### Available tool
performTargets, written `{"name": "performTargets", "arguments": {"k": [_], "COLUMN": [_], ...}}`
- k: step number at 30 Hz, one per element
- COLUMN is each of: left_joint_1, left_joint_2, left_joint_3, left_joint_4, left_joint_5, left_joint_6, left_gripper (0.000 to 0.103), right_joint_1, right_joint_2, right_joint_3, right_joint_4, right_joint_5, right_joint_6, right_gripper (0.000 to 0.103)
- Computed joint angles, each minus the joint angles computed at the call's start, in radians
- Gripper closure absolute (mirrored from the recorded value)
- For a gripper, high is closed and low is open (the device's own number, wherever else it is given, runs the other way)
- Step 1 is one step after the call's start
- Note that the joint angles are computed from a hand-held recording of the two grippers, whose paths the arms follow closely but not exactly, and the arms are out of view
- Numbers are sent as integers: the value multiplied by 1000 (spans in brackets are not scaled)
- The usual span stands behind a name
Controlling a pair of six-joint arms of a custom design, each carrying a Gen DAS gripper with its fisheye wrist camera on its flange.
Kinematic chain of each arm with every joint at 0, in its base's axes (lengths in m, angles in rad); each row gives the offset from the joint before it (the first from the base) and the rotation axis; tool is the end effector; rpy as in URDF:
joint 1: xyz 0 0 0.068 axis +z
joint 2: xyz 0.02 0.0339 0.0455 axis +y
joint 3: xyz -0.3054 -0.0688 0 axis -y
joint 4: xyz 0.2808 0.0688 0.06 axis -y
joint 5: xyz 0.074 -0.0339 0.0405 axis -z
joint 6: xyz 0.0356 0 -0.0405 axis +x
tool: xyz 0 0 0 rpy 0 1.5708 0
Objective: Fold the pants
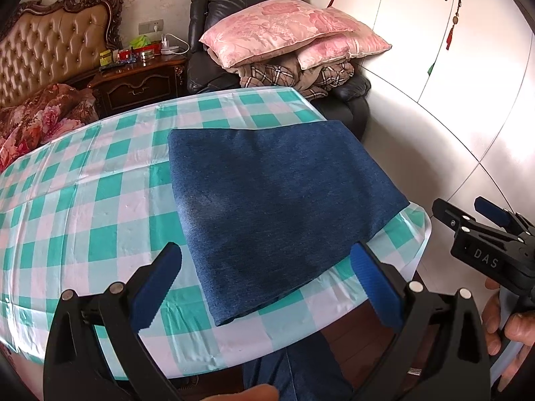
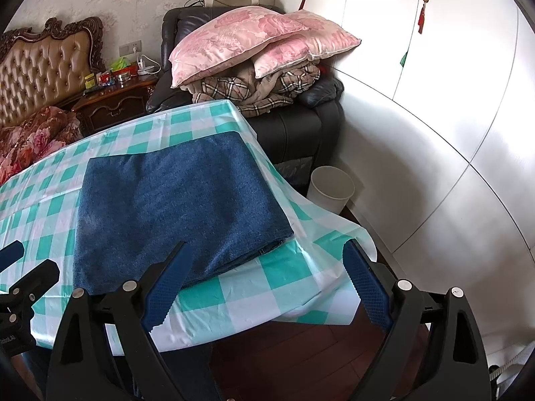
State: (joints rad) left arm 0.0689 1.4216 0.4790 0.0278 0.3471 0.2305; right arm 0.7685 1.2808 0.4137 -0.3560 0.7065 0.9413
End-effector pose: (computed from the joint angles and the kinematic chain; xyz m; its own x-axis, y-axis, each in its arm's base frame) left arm 0.2540 0.0054 0.1384 -0.7372 0.1645 -0.6554 0.3191 0.9397 -0.1231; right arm 0.1559 0.1186 0.1358 -0.6968 0.1816 -0.6939 0.3287 0.9407 -0.0839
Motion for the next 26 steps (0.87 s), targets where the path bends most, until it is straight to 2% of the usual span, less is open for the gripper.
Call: {"name": "performTargets", "arguments": {"k": [12,20,23,26], "left_joint_1": [-11,-32,43,272], "left_joint_2": [1,10,42,53], "left_joint_3": [0,-26,10,-17], "left_joint_4": [5,89,35,115], "left_joint_5": [-3,48,164,227], "left_joint_6": [-9,-17,18,58], "left_gripper": [2,2,2,2], "right_joint_1": [-7,-26,-70,-164], "right_joint_2": [9,23,56,83], "right_joint_3": [-11,-22,-41,-94], "right_joint_4": [20,54,137,335], "right_joint_5": [-4,-19,-15,-31], "right_joint_6": [-7,-17,-26,-91], "right_gripper": [15,15,15,15]}}
